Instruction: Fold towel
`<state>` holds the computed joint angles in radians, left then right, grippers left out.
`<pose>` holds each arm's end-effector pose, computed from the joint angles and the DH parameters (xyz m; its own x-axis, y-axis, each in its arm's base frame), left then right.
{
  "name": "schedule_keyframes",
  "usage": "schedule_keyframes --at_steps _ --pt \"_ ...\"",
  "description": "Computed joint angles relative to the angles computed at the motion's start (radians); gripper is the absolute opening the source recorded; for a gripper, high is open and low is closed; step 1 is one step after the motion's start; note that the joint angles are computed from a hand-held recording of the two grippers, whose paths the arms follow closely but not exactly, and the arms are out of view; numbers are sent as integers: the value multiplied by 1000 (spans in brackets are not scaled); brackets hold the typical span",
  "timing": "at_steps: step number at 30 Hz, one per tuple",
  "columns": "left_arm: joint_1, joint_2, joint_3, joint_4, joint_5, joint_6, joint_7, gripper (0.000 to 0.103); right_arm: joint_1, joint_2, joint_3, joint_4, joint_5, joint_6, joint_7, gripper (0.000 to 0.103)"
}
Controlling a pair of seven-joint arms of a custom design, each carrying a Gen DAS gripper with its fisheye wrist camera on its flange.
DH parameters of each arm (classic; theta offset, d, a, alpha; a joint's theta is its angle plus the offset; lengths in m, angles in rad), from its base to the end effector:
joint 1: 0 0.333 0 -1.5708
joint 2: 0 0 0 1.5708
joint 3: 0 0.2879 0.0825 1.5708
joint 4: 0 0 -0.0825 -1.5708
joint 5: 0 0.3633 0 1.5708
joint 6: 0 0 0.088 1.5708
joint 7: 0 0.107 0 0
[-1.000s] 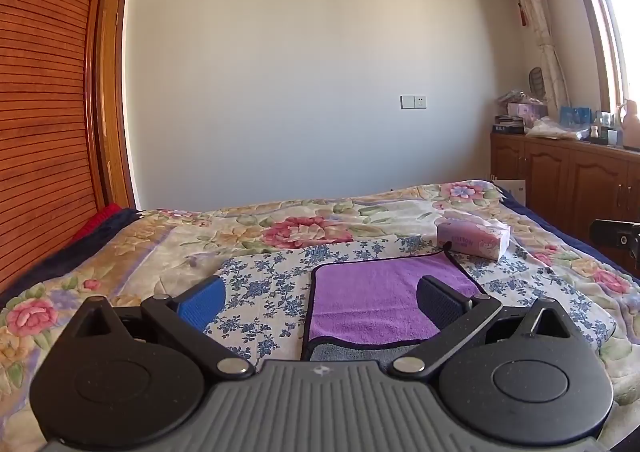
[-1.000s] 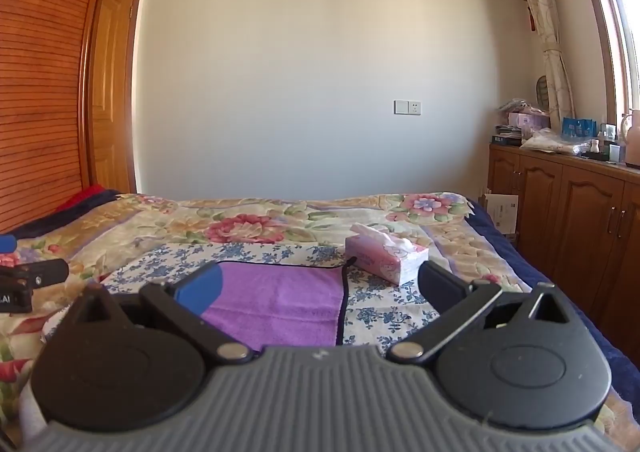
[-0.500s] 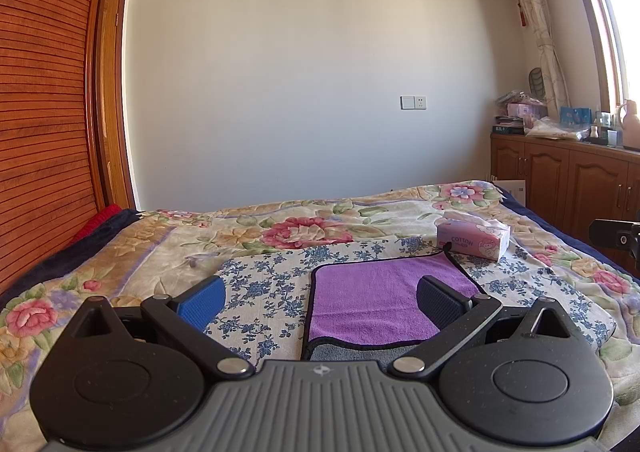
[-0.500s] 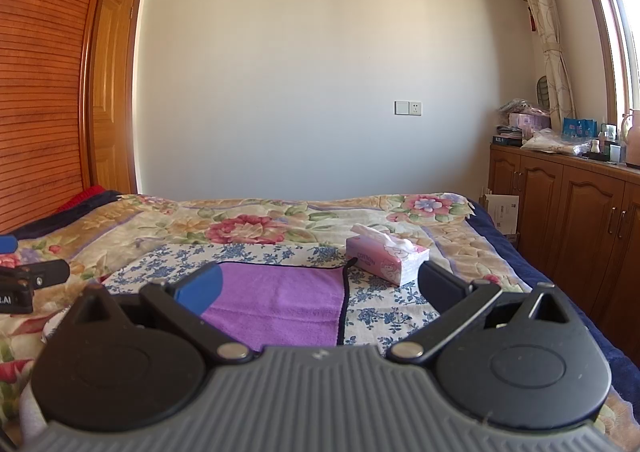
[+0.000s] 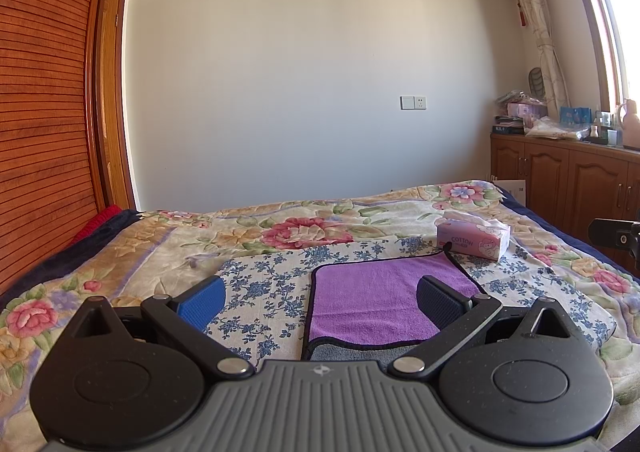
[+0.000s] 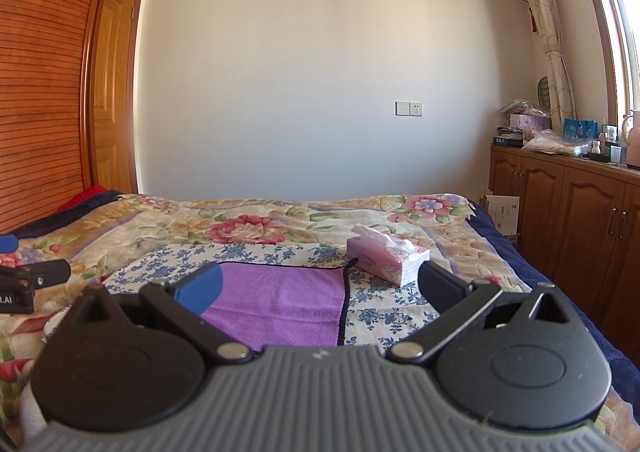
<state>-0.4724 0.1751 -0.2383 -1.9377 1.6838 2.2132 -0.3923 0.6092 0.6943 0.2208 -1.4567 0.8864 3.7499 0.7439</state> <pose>0.4812 -0.3634 0.4207 0.2188 -0.9724 -0.0813 -0.2732 0.0190 -0.9618 0.5600 0.3911 0.4139 0.3277 -0.9446 -0.0208 -0.1935 -0.0456 -0.9800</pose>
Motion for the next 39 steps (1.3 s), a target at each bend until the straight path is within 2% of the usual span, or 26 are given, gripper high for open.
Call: schedule_keyframes --at_steps 39 --pt "8 -13 -4 -12 -3 4 3 103 -3 12 -1 14 -6 -6 0 103"
